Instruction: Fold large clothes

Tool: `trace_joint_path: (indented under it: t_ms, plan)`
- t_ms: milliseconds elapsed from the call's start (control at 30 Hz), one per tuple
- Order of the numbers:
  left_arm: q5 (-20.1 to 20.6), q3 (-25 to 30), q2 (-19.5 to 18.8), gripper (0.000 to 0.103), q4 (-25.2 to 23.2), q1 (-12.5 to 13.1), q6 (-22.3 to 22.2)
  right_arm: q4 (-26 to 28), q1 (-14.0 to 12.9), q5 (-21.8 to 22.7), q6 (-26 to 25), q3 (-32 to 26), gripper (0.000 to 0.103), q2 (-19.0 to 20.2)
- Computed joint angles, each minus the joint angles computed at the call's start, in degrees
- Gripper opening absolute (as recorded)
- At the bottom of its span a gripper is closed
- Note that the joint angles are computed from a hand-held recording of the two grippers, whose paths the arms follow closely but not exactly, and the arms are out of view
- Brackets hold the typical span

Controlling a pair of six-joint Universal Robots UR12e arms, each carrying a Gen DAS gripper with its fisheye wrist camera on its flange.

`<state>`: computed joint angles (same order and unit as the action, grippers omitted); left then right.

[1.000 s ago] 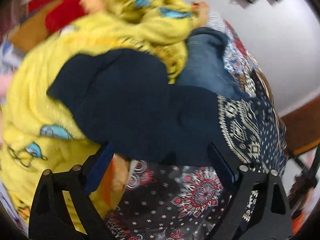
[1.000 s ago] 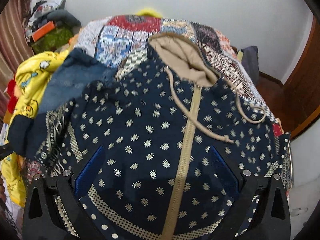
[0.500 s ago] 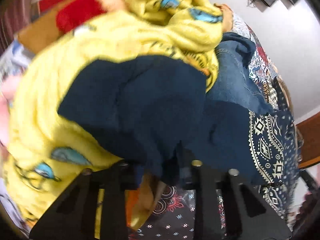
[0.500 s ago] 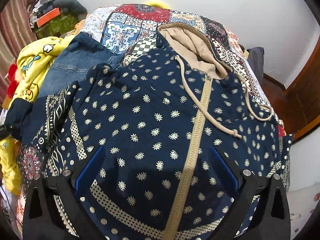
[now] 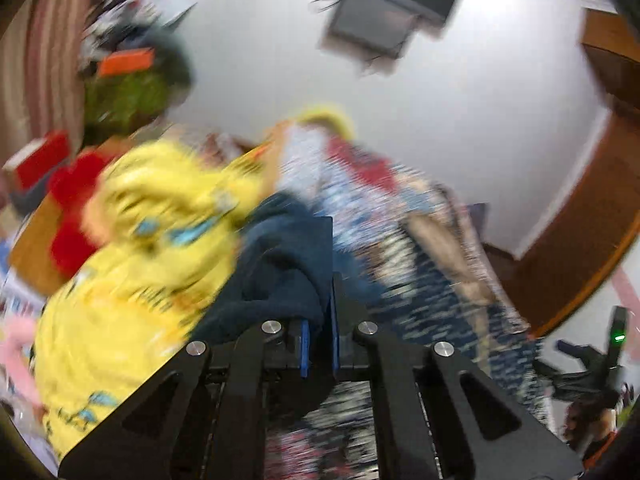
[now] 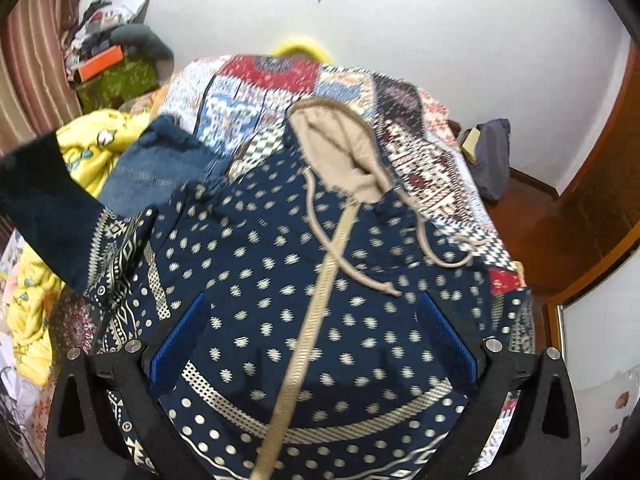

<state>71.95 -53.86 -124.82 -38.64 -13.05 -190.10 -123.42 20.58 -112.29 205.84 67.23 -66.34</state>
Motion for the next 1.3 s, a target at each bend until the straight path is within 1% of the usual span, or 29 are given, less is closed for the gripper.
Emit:
trace_joint_path:
  t_ms: [100,200,267,367,467,533,600,633,667,733,767,933,1000,1033,1133,1233,1267,1300]
  plan:
    - [-3.78,4.38,-1.45,0.007,-1.08,-1.66,0.53,-1.87,-0.54,0.25,0.54,1.95,0.101,-1.76]
    - [-7.81,9.40,-3.69,0.007,-4.36,-3.33,0.50,-3.62,-1.09,0.61,0.69,4.16,0.101,-3.61]
    - [-8.03,12.84,-5.50,0.007,-6.84,-5.01,1.64,-4.65,-1.37,0.43,0.63,5.70,0.101,-4.78]
    - [-7.59,17.10,-8.02,0.007,-10.67,-7.45,4.52,-5.50,-1.71,-0.18,0.07,8.06,0.101,-6.46]
    - [-9.75,21.64,-10.97,0.007,-16.48,-9.41,5.92,-5.35,-1.89,-1.74,-0.69,10.23,0.101,-7.91]
    - [-10.59,23.85,-12.43,0.007,-19.47,-10.43,6.62,-4.88,-2.00,-3.12,-1.14,11.86,0.101,-8.89]
    - [-10.96,26.29,-14.16,0.007,-22.95,-11.70,8.17,-5.14,-2.34,-3.38,-1.24,13.52,0.101,-9.97]
    - [-10.74,27.80,-15.21,0.007,-25.08,-12.41,9.10,-5.01,-2.60,-3.33,-0.76,14.41,0.101,-10.52]
    - [-10.78,27.98,-15.47,0.007,-25.90,-12.78,9.54,-4.85,-2.90,-3.07,-0.23,15.14,0.101,-11.02]
    - [-9.93,30.82,-17.43,0.007,-30.44,-13.95,12.05,-4.59,-3.63,-2.34,0.92,16.71,0.101,-12.03]
    - [-9.44,30.52,-17.49,0.007,-31.04,-14.44,12.72,-4.24,-3.92,-2.14,1.61,17.40,0.101,-12.49]
    - [-5.97,32.31,-19.48,0.007,-39.77,-16.72,18.80,-2.99,-5.34,-0.33,4.82,20.19,0.101,-14.43]
    - [-4.02,34.30,-20.73,0.007,-43.44,-17.45,21.00,-2.55,-5.79,0.54,5.47,20.81,0.101,-14.98]
    - [-2.70,34.42,-20.93,0.007,-44.53,-17.90,22.14,-2.61,-5.97,0.76,5.73,21.15,0.101,-15.29]
    - [-0.06,33.90,-20.82,0.007,-45.49,-18.74,24.64,-2.85,-6.15,0.49,5.99,21.92,0.101,-16.08]
    - [2.09,33.64,-20.56,0.012,-46.71,-19.49,28.16,-2.84,-6.13,0.42,6.05,22.23,0.101,-16.50]
    - [2.41,32.66,-19.96,0.012,-46.27,-19.56,29.07,-2.86,-6.13,0.44,6.03,22.22,0.101,-16.49]
    - [2.51,30.11,-18.48,0.014,-44.75,-19.51,29.99,-2.81,-6.03,0.37,5.95,22.21,0.101,-16.55]
